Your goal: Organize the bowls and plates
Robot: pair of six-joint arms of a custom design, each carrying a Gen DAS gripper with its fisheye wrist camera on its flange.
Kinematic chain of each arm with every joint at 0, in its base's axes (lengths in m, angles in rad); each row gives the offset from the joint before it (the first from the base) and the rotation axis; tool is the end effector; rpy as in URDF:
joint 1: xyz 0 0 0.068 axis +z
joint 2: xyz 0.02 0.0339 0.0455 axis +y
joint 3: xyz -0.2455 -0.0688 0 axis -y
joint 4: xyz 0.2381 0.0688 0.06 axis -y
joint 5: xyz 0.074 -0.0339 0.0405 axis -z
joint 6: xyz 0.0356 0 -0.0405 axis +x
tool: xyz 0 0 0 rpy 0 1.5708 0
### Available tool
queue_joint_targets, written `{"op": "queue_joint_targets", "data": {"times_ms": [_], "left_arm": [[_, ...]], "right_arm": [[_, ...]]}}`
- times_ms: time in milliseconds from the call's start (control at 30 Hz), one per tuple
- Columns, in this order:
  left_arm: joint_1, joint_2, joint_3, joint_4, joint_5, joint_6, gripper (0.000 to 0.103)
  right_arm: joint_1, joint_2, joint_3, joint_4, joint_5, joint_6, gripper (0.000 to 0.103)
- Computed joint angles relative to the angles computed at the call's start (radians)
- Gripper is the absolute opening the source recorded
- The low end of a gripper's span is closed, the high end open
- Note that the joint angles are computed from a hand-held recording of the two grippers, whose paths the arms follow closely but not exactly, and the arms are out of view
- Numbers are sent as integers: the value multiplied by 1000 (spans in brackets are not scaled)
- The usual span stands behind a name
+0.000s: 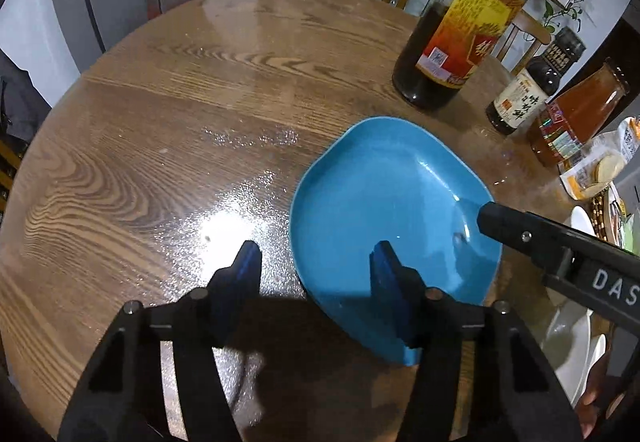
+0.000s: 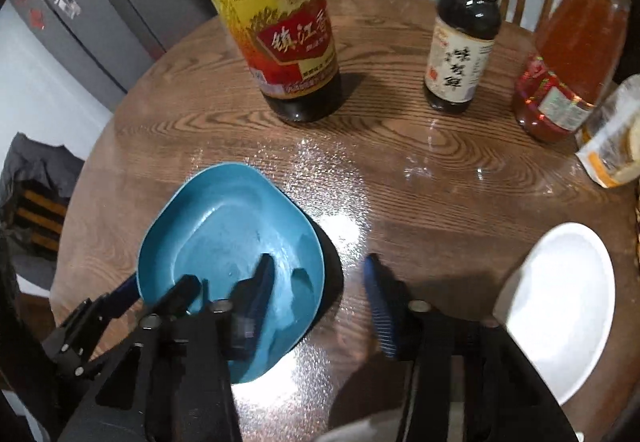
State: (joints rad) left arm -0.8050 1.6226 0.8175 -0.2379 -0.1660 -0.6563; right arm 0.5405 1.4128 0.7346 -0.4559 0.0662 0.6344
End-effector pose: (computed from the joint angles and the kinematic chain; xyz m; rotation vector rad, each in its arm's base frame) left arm 0.2094 -0.2092 0.1343 0.1361 2.6206 -0.3105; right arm 0.2162 0.1270 0.1540 0.1482 2.7263 0.2605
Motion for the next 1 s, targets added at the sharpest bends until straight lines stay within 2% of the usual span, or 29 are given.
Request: {"op": "queue_joint_targets", "data": {"times_ms": [133,200,300,433,667,833,1000], "left_arm": [[21,-4,-8,19,18,17,27],[22,14,1,30,21,29,17],[18,21,5,32,13,44,16],[19,1,-6,31,12,56,19],[-34,-192,-80,-19,-47,76,18],[-100,-331,-124,-79,-107,72,19],[-191,-437,-151,-149,-184,44,19]], "right_arm": [[7,42,16,6,-11,-28,12],[15,57,27,4,-5,-25,10],[28,30,15,10,8,-12,6],[63,-56,-1,-31,24,20,6],[144,-263,-44,-134,80,91,6],[267,-411,-66,-236,158,196,6],[444,-512,-88,-323,263,357,6]]}}
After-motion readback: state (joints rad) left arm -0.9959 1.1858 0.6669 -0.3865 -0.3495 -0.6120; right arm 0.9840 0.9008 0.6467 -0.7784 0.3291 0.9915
